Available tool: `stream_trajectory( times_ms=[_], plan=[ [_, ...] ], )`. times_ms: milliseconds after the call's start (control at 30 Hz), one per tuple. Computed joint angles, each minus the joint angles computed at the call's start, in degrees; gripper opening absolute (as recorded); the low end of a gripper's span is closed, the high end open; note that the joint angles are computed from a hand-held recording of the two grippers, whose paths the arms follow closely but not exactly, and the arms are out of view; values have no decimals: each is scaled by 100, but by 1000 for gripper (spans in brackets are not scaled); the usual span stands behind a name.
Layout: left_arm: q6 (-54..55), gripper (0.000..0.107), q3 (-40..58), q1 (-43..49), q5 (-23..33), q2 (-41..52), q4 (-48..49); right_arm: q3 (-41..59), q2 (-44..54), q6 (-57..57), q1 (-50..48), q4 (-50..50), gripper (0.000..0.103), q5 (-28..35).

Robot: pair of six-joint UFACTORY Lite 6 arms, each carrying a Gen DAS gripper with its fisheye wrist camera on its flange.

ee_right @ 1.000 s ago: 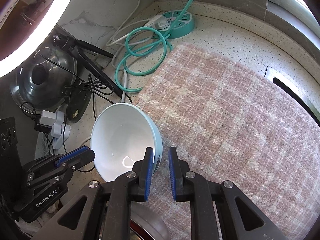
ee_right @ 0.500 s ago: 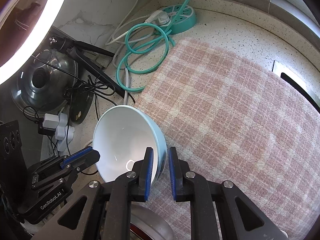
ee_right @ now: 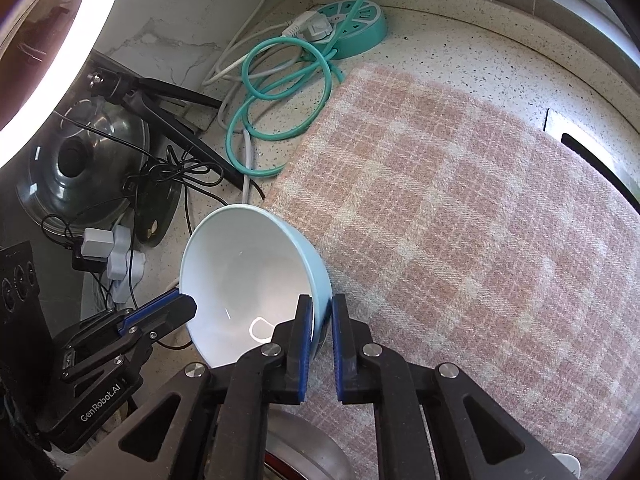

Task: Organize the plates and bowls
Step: 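Close both tools on the white bowl rim and lift it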

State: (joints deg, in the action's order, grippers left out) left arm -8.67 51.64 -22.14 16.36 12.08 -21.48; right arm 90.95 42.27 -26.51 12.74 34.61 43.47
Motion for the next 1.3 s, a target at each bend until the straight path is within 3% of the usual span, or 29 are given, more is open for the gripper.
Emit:
stream_trajectory(
  times_ms=[533,1300],
  plan=[
    [-221,7,-221,-90,51,-504,163,-359,-457,140,-2,-133,8,-23],
    [-2070,7,-569,-859,441,-1716,1572,-1490,-2069,62,-296,-147,8,249]
  ],
)
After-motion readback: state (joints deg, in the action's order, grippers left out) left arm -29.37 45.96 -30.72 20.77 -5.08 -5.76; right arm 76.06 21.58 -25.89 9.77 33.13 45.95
